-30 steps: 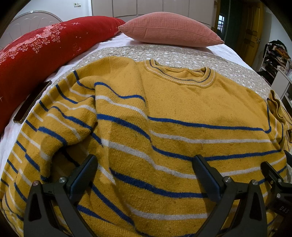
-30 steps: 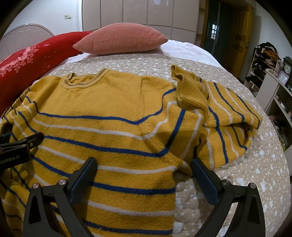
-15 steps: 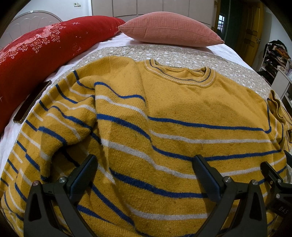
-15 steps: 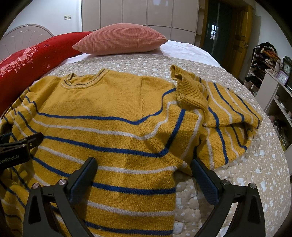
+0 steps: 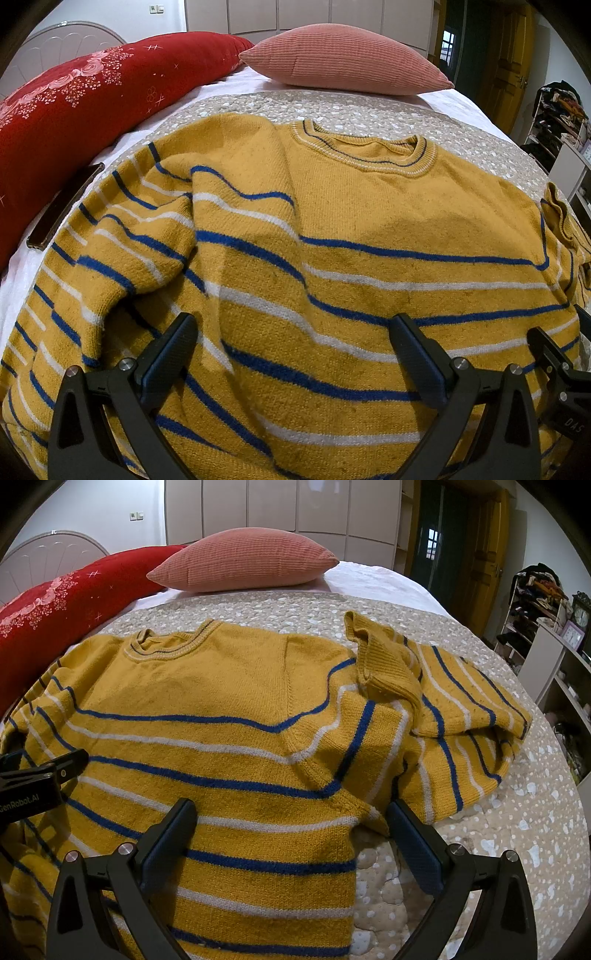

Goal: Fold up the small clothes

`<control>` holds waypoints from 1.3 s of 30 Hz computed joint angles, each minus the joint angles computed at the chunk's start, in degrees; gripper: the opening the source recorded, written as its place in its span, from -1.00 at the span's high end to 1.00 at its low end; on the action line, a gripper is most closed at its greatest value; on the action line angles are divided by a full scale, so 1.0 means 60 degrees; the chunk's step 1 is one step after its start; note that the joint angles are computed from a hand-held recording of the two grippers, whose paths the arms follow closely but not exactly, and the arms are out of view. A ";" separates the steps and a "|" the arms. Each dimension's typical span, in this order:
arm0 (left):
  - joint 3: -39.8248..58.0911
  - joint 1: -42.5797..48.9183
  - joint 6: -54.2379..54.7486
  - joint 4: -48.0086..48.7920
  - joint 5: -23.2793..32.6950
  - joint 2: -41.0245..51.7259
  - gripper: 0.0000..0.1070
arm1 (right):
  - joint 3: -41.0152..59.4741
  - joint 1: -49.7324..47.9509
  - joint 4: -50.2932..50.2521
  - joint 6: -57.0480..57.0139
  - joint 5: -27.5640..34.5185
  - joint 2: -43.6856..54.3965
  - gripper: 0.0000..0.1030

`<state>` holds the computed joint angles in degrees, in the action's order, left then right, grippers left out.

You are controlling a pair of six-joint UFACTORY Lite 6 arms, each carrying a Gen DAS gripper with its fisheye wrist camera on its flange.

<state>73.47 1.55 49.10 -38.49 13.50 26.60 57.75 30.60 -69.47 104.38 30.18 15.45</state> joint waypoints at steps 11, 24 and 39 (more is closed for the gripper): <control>-0.0213 0.0036 0.0476 -0.0485 -0.0084 -0.0134 -0.93 | -0.0103 -0.0144 0.0470 -0.0365 -0.0331 -0.0218 -1.00; 0.0482 -0.0140 -0.1844 0.1525 0.0301 0.0366 -0.93 | -0.0933 -0.0740 0.2009 -0.1935 -0.1515 -0.1196 -1.00; 0.2353 -0.0392 -0.4769 0.4578 0.2586 0.1210 -0.93 | -0.2340 -0.0563 0.3232 -0.2991 -0.1750 -0.2727 -1.00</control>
<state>87.59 -0.80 20.48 -11.03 29.02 33.86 43.72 27.22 -50.07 86.44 19.68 -0.91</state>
